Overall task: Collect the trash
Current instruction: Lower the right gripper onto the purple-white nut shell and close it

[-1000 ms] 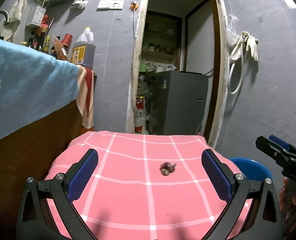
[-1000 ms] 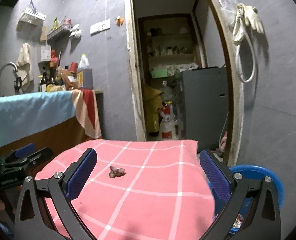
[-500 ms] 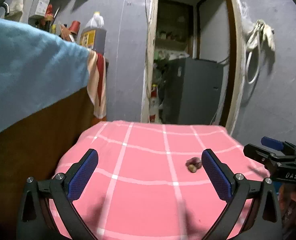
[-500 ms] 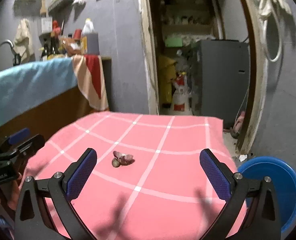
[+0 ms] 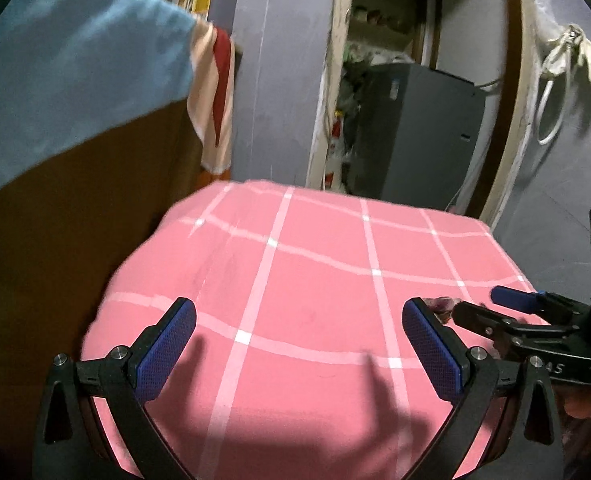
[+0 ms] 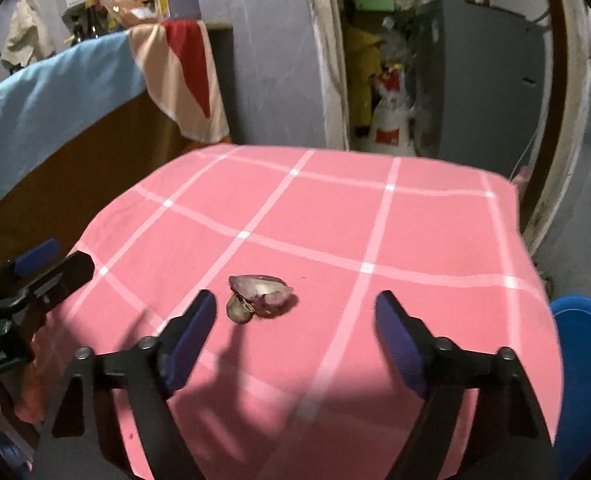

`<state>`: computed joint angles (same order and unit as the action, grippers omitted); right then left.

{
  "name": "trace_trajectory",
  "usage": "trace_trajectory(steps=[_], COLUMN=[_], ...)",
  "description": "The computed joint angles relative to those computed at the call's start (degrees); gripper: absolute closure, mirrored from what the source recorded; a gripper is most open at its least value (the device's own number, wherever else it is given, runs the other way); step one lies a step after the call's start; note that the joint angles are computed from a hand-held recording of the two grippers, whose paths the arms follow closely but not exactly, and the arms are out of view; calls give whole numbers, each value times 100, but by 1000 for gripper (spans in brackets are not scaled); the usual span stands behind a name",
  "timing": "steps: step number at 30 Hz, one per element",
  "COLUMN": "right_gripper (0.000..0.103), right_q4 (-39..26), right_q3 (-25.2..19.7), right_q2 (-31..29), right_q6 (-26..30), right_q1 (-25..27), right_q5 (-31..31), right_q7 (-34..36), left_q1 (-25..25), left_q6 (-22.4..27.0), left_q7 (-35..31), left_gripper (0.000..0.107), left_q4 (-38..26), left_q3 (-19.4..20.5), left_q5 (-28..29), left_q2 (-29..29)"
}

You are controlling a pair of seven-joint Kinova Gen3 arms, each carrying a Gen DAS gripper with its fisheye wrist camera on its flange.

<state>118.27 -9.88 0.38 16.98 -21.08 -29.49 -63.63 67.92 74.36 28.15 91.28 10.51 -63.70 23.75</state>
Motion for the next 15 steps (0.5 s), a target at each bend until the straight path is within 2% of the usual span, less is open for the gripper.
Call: trace_trajectory(steps=[2, 4, 8, 10, 12, 15], right_gripper=[33, 44, 50, 59, 68, 69], right_q4=[-179, -343, -585, -662, -723, -763], right_q3=[-4, -16, -192, -174, -281, -297], right_q2=[179, 327, 527, 571, 614, 677], right_q6=[186, 387, 727, 835, 1032, 1168], right_q1=[21, 56, 320, 317, 527, 633], right_q5=[-12, -55, -417, -449, -782, -1112], right_q7=[-6, 20, 360, 388, 697, 963], left_q1=[-116, -197, -299, -338, -379, -418], left_q6=[-139, -248, -485, -599, -686, -806], left_q7=[-53, -79, -120, -187, -312, -466], left_gripper=[7, 7, 7, 7, 7, 7], left_q4=[16, 25, 70, 89, 77, 58], left_q3=[14, 17, 23, 24, 30, 17], left_q5=[121, 214, 322, 337, 374, 415], left_q2=[-50, -80, -144, -168, -171, -170])
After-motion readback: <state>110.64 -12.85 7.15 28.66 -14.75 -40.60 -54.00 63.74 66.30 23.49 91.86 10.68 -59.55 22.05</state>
